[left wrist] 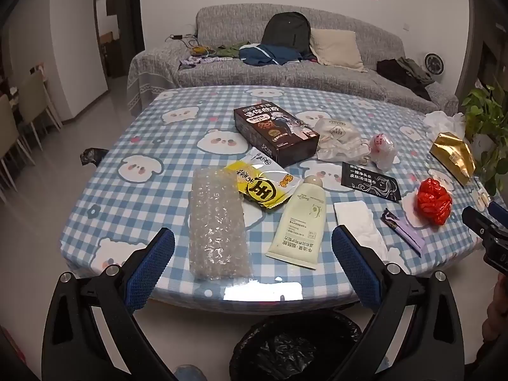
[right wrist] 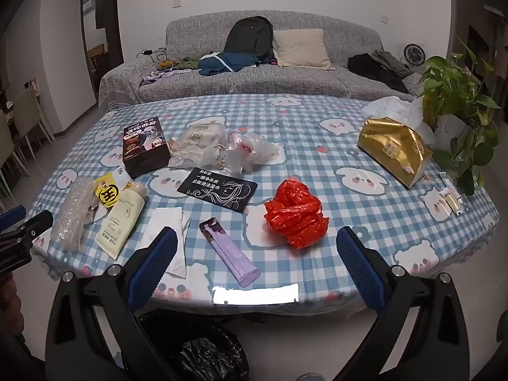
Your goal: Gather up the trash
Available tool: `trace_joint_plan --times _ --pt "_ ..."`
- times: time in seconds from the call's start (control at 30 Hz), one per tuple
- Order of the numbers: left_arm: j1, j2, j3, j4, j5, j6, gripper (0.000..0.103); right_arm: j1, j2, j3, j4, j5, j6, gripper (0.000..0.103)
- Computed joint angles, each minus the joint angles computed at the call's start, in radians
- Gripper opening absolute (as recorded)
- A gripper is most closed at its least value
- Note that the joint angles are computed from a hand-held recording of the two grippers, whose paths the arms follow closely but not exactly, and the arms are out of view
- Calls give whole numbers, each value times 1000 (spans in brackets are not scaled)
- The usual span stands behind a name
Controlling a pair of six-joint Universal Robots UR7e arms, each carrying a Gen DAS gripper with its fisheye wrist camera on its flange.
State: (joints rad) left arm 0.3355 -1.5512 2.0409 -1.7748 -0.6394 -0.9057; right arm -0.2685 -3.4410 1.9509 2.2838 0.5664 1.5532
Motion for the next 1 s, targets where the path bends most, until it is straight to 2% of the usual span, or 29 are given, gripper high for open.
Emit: trace_joint_plan --times 0.17,0.23,0.27,0.4,0.43,1.0 --pt "-19 -9 1 -2 -17 -14 97 -4 -2 3 11 2 -8 96" --pt "7 3 -2 -7 -15 -3 97 -3 -4 2 14 2 -15 96" --pt "9 5 -2 -10 -21 -7 97 -20 -7 11 34 -10 -45 96" --pt "10 -2 5 -27 -23 9 97 -24 -3 11 48 -11 -66 96" --pt "10 -2 6 -28 -24 10 97 -5 -4 4 24 -3 -26 96" --pt "16 -11 10 -34 -25 26 97 0 -15 9 38 1 -36 96"
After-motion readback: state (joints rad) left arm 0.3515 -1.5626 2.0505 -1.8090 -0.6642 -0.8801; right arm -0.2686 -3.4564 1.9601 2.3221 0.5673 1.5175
